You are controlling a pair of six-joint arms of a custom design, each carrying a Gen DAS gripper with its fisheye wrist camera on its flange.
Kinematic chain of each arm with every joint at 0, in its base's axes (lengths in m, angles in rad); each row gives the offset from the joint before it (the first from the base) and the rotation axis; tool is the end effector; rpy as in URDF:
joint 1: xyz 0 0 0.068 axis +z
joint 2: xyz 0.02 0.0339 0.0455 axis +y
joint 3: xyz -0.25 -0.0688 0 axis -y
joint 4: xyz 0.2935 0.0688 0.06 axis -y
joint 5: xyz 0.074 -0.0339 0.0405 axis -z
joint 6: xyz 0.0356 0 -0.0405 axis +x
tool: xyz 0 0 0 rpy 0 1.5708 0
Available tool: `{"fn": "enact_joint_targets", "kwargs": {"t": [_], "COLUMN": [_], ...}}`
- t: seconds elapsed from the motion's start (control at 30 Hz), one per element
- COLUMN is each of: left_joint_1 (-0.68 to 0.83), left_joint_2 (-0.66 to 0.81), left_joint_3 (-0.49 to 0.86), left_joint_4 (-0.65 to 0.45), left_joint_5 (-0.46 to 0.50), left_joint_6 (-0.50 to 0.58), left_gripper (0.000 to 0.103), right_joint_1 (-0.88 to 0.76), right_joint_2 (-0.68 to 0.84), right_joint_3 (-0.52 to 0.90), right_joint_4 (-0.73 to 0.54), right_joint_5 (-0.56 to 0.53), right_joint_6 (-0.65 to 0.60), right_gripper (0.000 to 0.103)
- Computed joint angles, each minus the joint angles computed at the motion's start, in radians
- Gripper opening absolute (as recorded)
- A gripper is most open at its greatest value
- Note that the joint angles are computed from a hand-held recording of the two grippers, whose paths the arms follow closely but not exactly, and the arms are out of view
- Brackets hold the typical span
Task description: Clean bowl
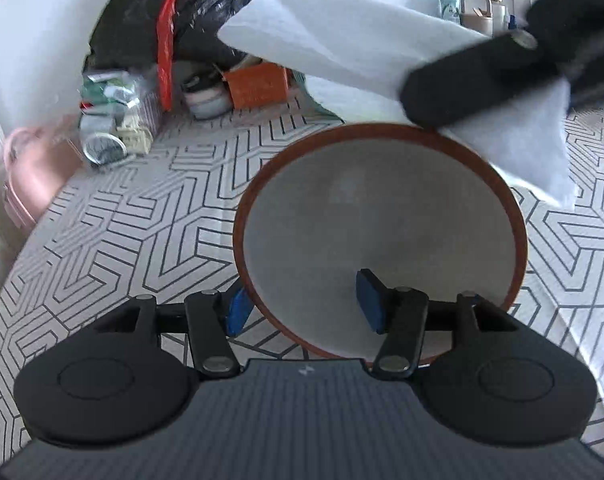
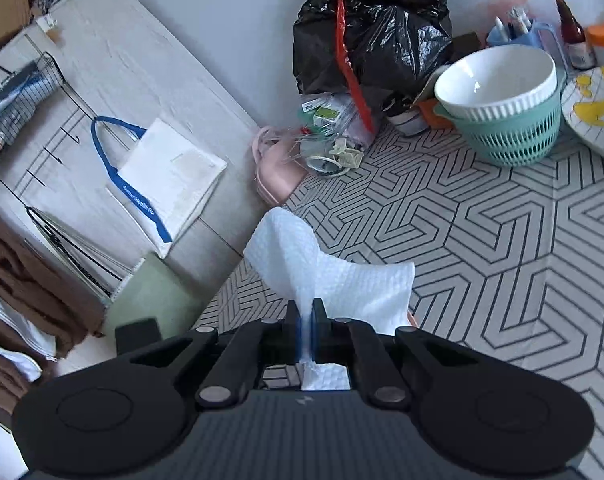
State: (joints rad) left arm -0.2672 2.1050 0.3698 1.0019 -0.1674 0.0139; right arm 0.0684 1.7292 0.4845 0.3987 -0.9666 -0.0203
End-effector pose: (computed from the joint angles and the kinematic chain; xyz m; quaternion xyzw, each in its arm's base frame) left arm 0.2326 -0.0575 -0.0437 0.0939 0.9062 0.0246 0.4116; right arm 0.2701 0.0479 0.0310 -0.2013 0.8198 0.4419 0.3034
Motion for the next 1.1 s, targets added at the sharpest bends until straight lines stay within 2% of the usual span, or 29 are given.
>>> {"fn": "enact_joint_targets", "kwargs": {"t": [0.2,0.4,0.5,0.63,0.93,1.1], "left_joint_1": [0.003,0.016,0.001,-0.061,-0.104,-0.092], "left_joint_2": [-0.046,-0.156,-0.242,-0.287,-0.144,-0.101], "left_joint_3": [-0.002,-0.042,-0.072,-0.086,0.021,0.03], "left_joint_4": [-0.059,-0.135,-0.204,-0.233,-0.224,-0.177], "left_joint_5": [0.008,0.024,-0.01,-0.107,-0.132,-0.103], "left_joint_6": [0.019,0.028,0.045,0.054,0.039,0.044], "left_gripper": [0.053,0.052,0.052,0.052,0.052,0.052], "right_joint_1": [-0.025,-0.051,-0.049,-0.056,-0.095,-0.115], "right_joint_2": [-0.001,0.01,0.009,0.018,0.034,0.03], "right_joint_3": [-0.014,-0.021,-0.035,-0.039,-0.041,-0.045], "right_joint_4": [0.003,0.005,0.033,0.043,-0.007,-0.04], "right_joint_5": [-0.017,-0.045,-0.042,-0.054,-0.103,-0.118], "right_joint_6": [-0.018,-0.039,-0.04,-0.05,-0.102,-0.127], "right_gripper": [0.005,0.005,0.005,0.005,0.005,0.005]}}
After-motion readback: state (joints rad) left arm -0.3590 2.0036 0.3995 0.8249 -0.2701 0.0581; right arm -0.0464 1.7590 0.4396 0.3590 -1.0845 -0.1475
